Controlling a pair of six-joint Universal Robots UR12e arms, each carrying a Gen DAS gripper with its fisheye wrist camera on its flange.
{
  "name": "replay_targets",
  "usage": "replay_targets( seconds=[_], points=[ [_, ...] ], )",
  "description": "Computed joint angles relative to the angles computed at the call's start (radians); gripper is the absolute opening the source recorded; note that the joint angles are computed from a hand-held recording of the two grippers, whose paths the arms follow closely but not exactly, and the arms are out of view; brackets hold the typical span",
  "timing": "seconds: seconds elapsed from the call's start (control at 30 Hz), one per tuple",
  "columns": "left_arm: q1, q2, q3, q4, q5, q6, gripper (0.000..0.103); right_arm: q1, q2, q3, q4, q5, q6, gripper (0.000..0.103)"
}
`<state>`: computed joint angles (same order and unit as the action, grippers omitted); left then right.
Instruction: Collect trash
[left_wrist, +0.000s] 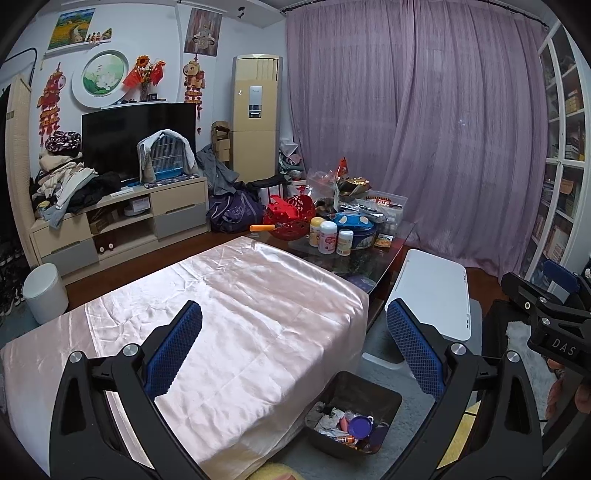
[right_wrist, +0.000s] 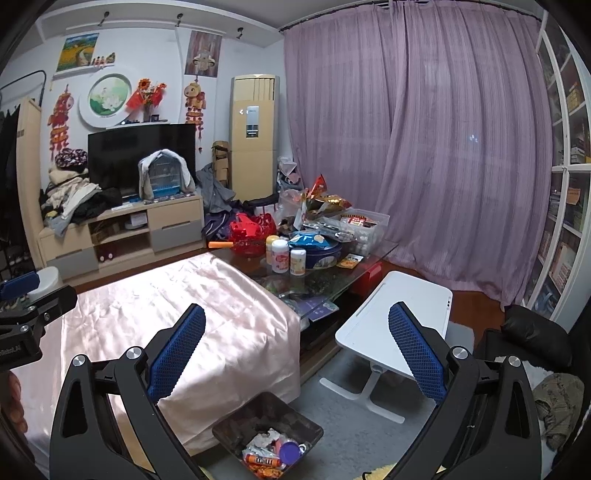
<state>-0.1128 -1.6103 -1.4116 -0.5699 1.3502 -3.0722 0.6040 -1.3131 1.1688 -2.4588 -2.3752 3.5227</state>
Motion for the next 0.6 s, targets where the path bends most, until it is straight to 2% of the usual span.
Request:
replay_targets(
  seconds=[0.6],
  points=[
    [-0.001,0.002,-0.002,0.003,0.001,0.002,0.095,0.001,-0.002,0.003,-0.006,0.006,-0.006,0.1]
  ],
)
